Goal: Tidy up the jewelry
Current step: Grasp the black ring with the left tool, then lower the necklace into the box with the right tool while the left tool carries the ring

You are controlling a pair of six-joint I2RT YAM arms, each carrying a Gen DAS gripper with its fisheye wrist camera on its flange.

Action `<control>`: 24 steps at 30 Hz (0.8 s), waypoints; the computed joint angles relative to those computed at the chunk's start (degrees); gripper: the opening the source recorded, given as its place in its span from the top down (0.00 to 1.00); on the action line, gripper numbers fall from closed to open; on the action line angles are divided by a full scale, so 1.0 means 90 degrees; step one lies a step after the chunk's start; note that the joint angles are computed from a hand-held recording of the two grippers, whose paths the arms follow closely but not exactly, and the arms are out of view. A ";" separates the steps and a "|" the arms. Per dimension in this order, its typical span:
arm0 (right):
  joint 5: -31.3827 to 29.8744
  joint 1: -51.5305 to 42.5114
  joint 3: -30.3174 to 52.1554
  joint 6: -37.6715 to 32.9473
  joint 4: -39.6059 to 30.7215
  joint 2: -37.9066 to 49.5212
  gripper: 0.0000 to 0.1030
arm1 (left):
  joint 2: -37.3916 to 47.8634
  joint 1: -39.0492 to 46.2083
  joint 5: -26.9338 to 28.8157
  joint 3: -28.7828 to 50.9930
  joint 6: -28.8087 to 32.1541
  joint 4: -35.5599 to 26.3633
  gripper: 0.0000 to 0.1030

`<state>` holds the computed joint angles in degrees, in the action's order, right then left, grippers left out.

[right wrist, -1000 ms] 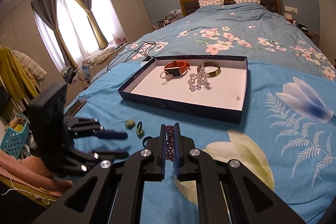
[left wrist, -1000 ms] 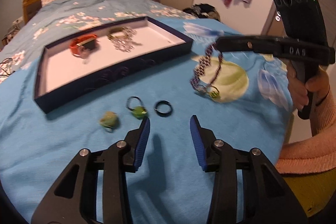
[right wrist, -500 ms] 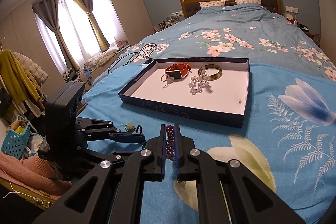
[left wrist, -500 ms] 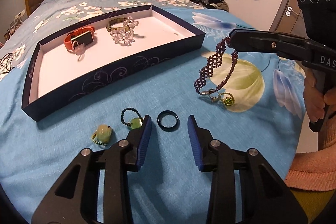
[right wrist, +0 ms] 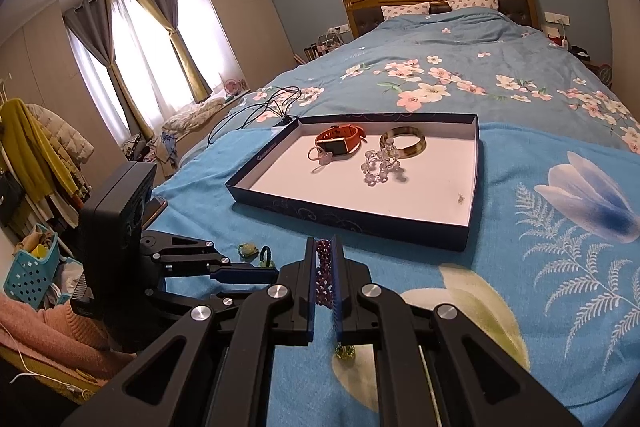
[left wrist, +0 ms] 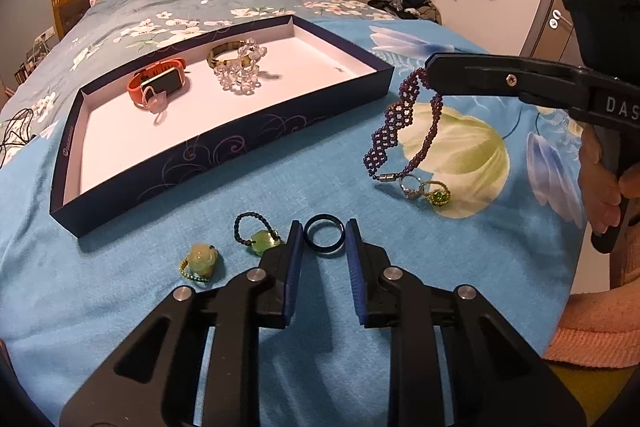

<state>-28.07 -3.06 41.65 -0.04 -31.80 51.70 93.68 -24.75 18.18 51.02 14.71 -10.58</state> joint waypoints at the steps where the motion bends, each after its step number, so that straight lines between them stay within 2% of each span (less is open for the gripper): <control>1: 0.0011 0.0011 0.0012 0.0010 0.0011 0.0001 0.95 | -0.0036 0.0012 0.0027 -0.0026 -0.0012 0.0021 0.79; 11: -0.0020 -0.0006 0.0093 0.0025 0.0149 0.0072 0.95 | -0.0410 0.0302 0.0437 -0.0063 -0.0102 -0.0008 0.79; 24: 0.0044 0.0153 0.0374 0.0095 0.0451 0.0383 0.95 | -0.0630 0.0665 0.0522 0.0151 -0.0179 -0.0070 0.79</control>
